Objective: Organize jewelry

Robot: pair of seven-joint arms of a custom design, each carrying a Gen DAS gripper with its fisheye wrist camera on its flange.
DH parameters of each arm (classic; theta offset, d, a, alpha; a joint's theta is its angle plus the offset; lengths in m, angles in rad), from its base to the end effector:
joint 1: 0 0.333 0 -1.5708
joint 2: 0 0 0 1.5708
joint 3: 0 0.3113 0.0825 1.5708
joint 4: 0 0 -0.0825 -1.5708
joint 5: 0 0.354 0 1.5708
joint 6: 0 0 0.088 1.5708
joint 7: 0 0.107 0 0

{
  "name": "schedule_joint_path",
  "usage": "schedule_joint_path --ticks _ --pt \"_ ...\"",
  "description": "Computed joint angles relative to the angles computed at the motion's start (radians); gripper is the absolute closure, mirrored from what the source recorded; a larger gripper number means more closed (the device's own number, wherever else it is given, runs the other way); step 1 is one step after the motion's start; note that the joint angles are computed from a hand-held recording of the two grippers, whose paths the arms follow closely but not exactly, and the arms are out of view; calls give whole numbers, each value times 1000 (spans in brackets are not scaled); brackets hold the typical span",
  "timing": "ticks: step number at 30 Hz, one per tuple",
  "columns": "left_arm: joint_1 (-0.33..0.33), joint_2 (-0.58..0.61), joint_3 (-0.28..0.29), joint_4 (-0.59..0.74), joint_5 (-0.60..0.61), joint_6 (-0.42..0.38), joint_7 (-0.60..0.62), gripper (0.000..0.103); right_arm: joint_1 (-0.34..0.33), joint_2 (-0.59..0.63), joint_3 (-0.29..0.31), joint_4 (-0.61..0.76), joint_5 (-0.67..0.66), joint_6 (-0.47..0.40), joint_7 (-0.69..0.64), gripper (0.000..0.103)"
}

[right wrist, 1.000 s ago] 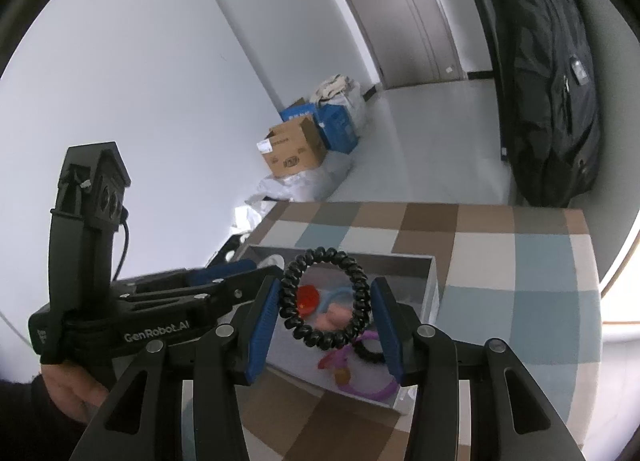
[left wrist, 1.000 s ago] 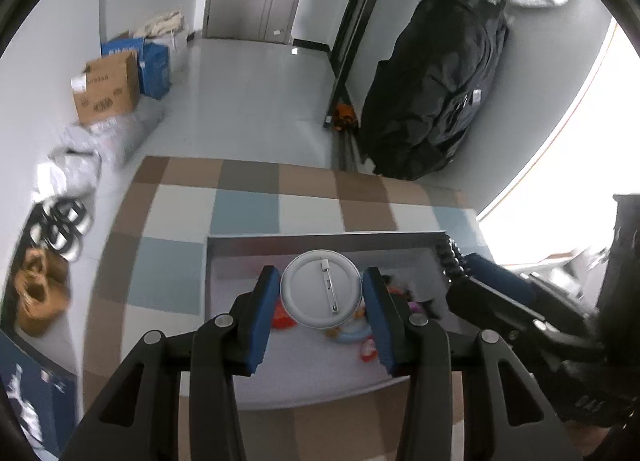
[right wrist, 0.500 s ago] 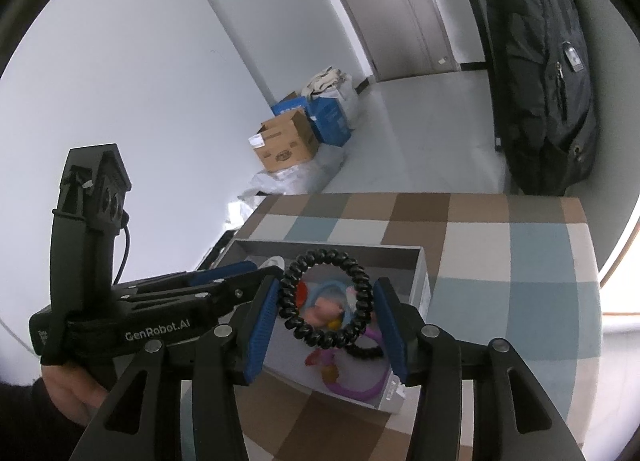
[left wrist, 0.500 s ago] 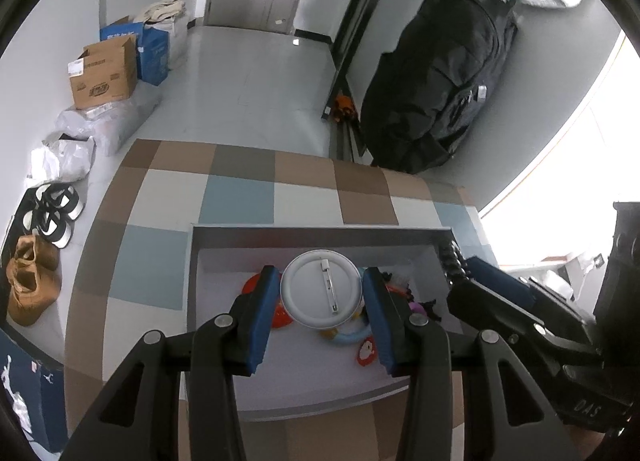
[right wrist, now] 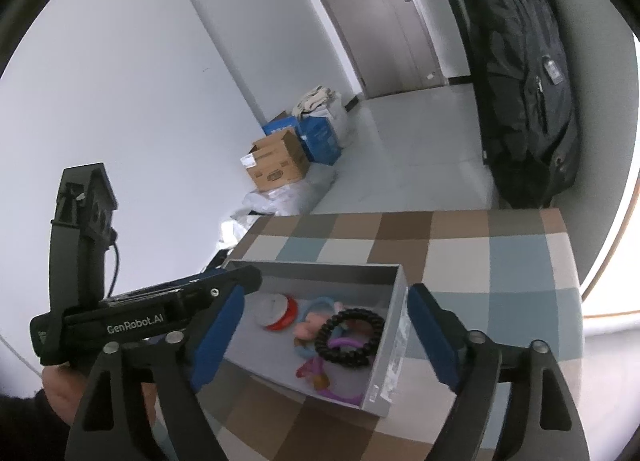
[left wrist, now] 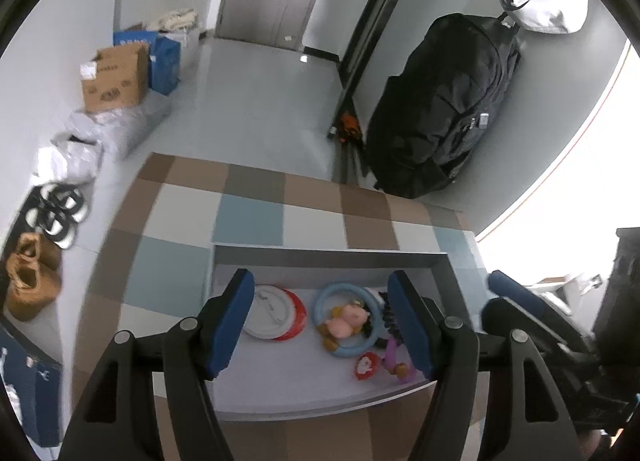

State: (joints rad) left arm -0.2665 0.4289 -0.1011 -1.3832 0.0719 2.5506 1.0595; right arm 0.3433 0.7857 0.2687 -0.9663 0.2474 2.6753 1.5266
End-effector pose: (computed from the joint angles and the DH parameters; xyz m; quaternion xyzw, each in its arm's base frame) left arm 0.6628 -0.2393 0.5586 -0.6990 0.6167 -0.3365 0.1336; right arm 0.6904 0.3579 0.5261 -0.7115 0.5155 -0.0703 0.4722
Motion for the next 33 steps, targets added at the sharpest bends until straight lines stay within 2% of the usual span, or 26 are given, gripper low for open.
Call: schedule_joint_path --ticks 1,6,10,12,14,19,22,25,33 --pt "-19 -6 21 -3 35 -6 -29 38 -1 -8 0 -13 2 8 0 14" --pt "-41 -53 48 -70 122 29 -99 38 -20 -57 23 -102 21 63 -23 10" --pt "-57 -98 64 -127 211 46 -181 38 -22 -119 21 -212 5 150 -28 4" --pt "-62 -122 67 -155 258 53 -224 35 -32 -148 32 -264 0 192 -31 2" --pt "-64 -146 68 -184 306 67 -273 27 -41 -176 43 -312 -5 230 -29 1" --pt "-69 -199 65 -237 463 89 -393 24 -77 -237 86 -417 -16 309 -36 0" --pt "-83 -222 73 -246 600 55 -517 22 -99 -273 111 -478 -24 349 -38 0" --pt "-73 -258 57 -285 699 51 -615 19 -117 -303 129 -528 -38 376 -33 0" --pt "-19 -316 -21 -372 722 46 -647 19 -124 -370 124 -640 -109 444 14 0"
